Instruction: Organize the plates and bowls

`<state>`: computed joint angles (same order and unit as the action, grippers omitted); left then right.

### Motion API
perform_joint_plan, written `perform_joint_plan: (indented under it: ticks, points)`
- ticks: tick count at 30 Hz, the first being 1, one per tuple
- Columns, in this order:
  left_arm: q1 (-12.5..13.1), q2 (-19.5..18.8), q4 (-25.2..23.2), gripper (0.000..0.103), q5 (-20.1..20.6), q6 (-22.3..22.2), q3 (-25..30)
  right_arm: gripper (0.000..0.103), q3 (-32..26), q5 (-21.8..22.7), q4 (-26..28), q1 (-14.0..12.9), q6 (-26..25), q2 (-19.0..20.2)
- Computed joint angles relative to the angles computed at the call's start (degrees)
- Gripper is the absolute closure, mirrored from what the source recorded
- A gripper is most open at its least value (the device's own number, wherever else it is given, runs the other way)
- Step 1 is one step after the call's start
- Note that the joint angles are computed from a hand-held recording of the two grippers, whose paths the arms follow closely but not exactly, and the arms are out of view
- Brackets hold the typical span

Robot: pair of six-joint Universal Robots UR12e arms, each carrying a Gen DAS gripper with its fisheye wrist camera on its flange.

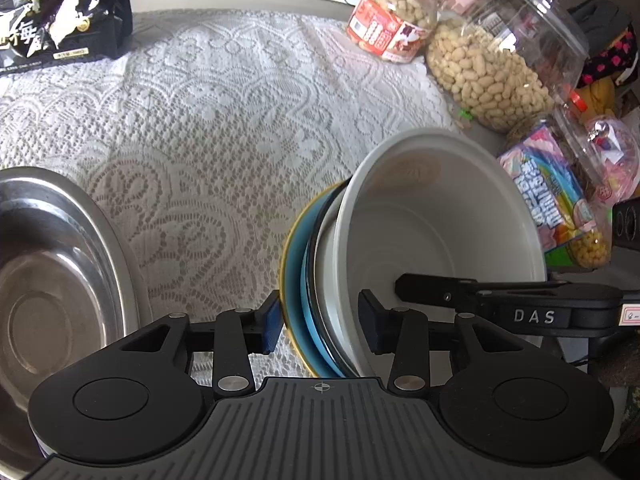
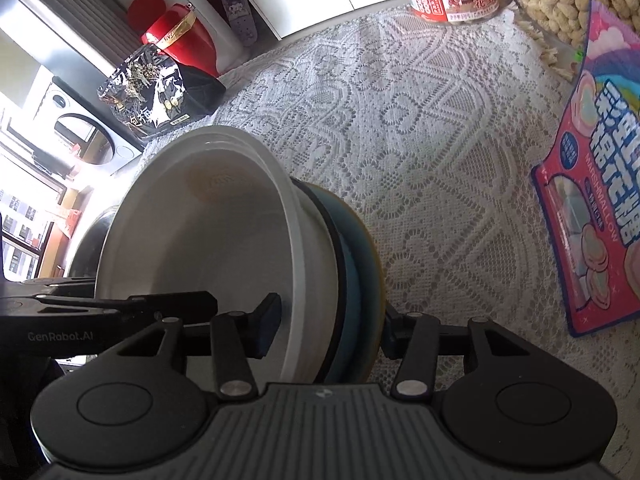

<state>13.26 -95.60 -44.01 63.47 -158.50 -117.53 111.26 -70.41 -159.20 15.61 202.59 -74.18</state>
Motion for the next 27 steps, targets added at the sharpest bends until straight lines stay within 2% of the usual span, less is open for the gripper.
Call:
perform_joint_plan:
  ticks: [3, 9, 15, 19, 27]
  points:
    - [-0.65, -0.35, -0.28, 0.062, 1.49, 0.6, 0.1, 0.053, 0.01, 0.04, -0.16, 0.1, 0.3, 0.05]
    - [-0.41, -0.54, -2.16, 0.062, 1.28, 1.04, 0.7, 0.053, -0.05, 0.24, 0.13, 0.07, -0.32, 0.04]
    - [-1.41, -0.83, -3.27, 0.062, 3.27, -0.43, 1.67, 0.053, 0.43, 0.33, -1.13, 0.04, -0.38, 0.03]
    - [-2.13, -0.87, -4.8, 0.062, 5.08, -1.19, 2.52, 0.051, -0.58, 0.09, 2.06, 0.13, 1.27, -0.04]
    - [-1.84, -0.65, -7.76, 0.062, 4.51, -1.33, 3.33, 0.051, -1.19, -1.03, 4.65, 0.46, 1.0, -0.72]
